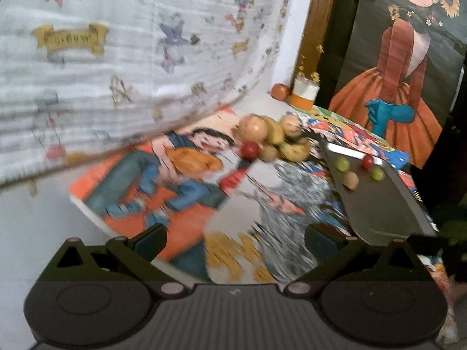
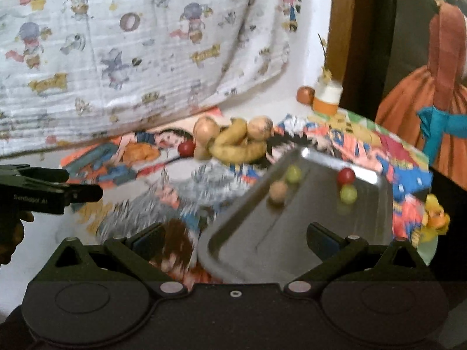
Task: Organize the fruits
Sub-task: 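Move the right gripper down toward the yellow bananas while the left follows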
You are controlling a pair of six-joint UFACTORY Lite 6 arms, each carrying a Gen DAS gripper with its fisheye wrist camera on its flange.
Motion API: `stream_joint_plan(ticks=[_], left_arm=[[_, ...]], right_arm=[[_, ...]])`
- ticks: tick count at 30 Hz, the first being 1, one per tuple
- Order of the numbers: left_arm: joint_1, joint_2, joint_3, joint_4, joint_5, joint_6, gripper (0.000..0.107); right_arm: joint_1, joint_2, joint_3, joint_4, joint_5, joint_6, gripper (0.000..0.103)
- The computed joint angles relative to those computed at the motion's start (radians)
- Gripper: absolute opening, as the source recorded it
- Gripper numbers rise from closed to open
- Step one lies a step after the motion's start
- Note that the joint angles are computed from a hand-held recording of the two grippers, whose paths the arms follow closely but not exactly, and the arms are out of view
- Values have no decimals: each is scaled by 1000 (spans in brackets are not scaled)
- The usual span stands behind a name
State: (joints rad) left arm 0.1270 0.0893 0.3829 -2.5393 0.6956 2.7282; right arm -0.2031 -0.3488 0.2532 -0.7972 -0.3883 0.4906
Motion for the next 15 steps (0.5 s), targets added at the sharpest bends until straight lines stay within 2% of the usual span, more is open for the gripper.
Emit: stream_joint_plan(ticks=[4,9,12,15], left_arm=[[18,86,119,25,-5,22,103],[29,198,255,91,60,66,103],[25,276,352,149,88,100,103],[-6,344,432,124,71,179,103]], right_arm=[[-4,179,170,-59,-35,62,102],[-52,417,414,-325,-119,335,102],[-35,526,528,-316,-103,271,102],[-35,650,663,-414,-105,206,102]])
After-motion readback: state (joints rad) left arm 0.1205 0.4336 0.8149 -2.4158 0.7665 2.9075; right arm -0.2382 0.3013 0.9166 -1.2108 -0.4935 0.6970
